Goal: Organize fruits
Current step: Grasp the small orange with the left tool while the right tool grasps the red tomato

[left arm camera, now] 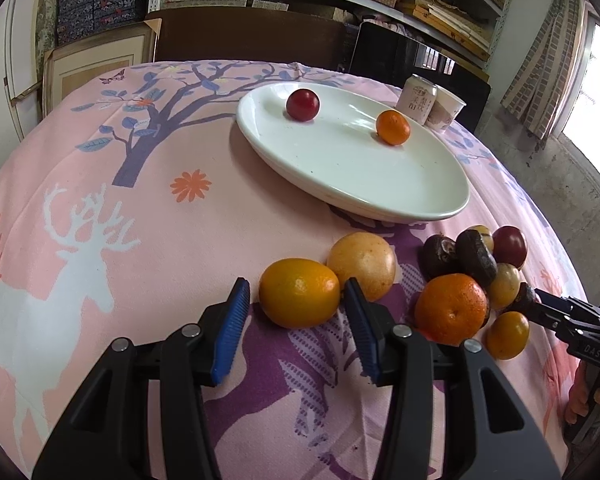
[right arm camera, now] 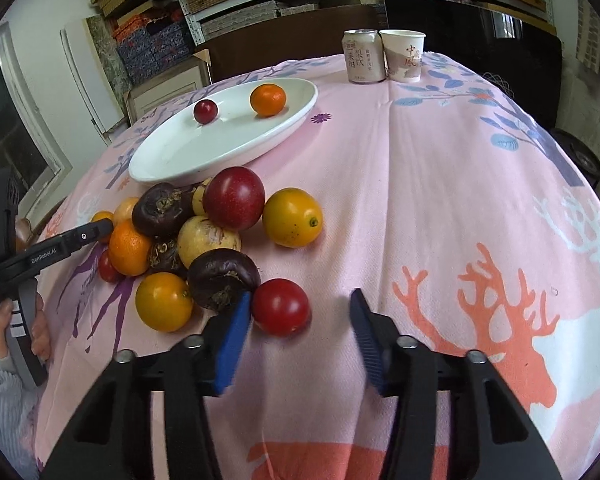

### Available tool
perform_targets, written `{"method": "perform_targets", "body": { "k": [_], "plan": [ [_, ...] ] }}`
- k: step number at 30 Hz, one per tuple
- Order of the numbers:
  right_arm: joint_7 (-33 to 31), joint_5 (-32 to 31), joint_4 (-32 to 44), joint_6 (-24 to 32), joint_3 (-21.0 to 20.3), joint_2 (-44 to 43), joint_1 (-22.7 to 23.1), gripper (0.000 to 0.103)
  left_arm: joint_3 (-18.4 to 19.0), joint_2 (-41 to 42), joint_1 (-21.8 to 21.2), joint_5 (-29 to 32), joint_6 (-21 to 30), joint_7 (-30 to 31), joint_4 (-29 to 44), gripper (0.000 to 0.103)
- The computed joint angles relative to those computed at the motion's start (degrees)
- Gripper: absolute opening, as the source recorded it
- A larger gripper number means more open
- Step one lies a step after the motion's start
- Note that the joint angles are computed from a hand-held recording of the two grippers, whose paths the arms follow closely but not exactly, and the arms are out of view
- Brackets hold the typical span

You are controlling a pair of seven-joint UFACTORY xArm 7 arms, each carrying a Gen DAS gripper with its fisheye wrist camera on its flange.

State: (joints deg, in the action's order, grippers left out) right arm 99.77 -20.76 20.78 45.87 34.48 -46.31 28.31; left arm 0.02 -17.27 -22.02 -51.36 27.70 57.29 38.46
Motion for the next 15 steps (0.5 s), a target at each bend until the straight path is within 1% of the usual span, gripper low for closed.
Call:
{"method": "perform_targets", "body": {
  "k": [1, 5, 8, 11, 15],
  "plan": [
    [0.18, 0.00, -0.44, -0.67, -0.11, -0.44, 0.28, 0.042, 0.00, 0.06, 0.02, 0.03, 0.06, -0.03, 0.05, 0.048],
    [0.12, 0.14, -0.97, -2.08, -0.31, -0.71, 0.54, 0.040, -0.12, -0.12, 0.03, 0.51, -0.20, 0.11, -0.20, 0.048],
    [0.97, 0.30, -2.46, -4.03, -0.38, -2.60, 0.86, 0.032, 0.04, -0.28, 0.00, 0.56, -0.18, 0.19, -0.40, 0.048],
    [0.08, 0.54, -2.18, -4.96, -0.55, -1.48, 0.49, 0.032, 0.06, 0.19, 0.15, 0.90, 0.43, -0.48, -0.11, 0.048],
    [-1.29, 0.06, -0.53, -4.02, -0.12, 0.61, -0.34, 0.030, -0.05, 0.53, 0.17, 0.66, 0.46, -0.56, 0.18, 0.048]
  ]
}}
